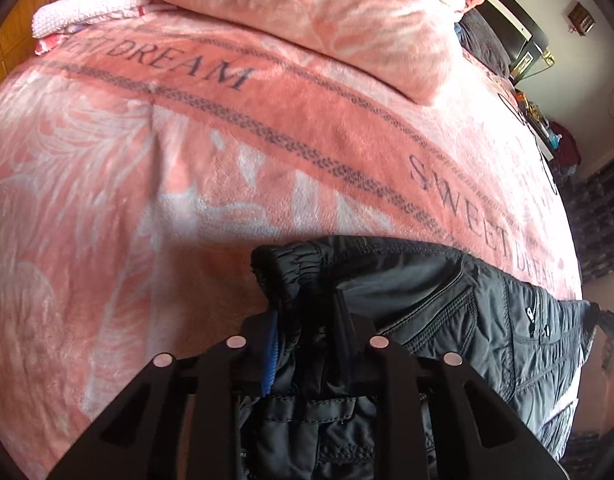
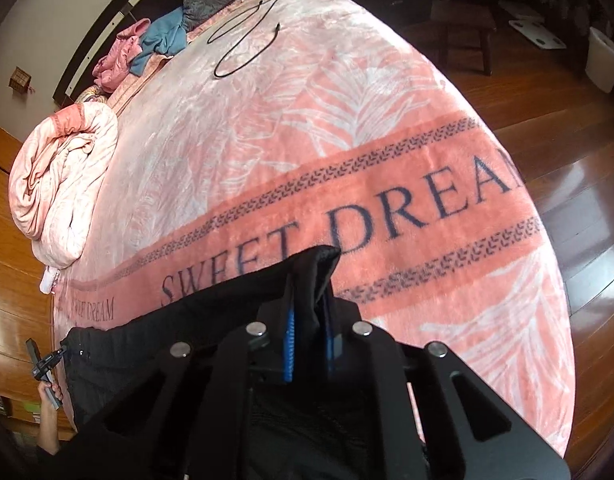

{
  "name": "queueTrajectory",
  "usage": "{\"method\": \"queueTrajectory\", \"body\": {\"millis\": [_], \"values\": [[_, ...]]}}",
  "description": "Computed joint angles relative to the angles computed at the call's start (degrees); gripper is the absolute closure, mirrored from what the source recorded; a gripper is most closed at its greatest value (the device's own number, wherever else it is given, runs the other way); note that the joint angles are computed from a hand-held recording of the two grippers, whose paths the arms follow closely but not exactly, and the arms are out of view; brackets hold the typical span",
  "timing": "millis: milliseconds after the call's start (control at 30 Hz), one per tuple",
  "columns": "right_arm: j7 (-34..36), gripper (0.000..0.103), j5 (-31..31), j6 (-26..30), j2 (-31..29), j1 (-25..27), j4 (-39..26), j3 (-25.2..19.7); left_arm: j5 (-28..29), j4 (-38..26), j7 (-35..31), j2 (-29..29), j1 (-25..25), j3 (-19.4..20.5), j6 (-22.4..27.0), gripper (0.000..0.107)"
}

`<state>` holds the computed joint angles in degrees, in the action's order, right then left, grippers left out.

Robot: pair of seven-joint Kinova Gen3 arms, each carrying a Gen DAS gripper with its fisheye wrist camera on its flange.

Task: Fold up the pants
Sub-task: 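Lift the leg hems with the right tool and fold them toward the left tool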

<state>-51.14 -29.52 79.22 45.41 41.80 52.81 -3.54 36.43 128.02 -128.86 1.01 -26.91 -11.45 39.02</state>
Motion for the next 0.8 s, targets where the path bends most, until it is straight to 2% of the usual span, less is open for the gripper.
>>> {"method": "queueTrajectory", "body": {"millis": [133, 500, 667, 800], "values": [[1.3, 0.094, -0.8, -0.6, -4.9, 1.0, 3.2, 0.1, -2.5, 0.0, 4.0, -4.3, 1.4, 0.2, 0.2, 0.085], [5.7, 0.095, -7.8, 2.6, -17.4, 7.7, 9.7, 4.1, -2.5, -2.2, 3.3, -16.7, 6.4, -6.0, 6.7, 0.086], [9.3, 0.096, -11.1, 5.6, -21.4, 11.7, 12.2, 6.8, -5.7, -4.0, 6.5, -23.3, 9.0, -7.9, 10.3, 0.086], [15.0, 0.096, -13.2, 5.4, -25.1, 14.5, 17.4, 9.5, -8.8, -3.8, 9.3, -29.4, 10.7, -8.4, 11.7, 0.086]]}}
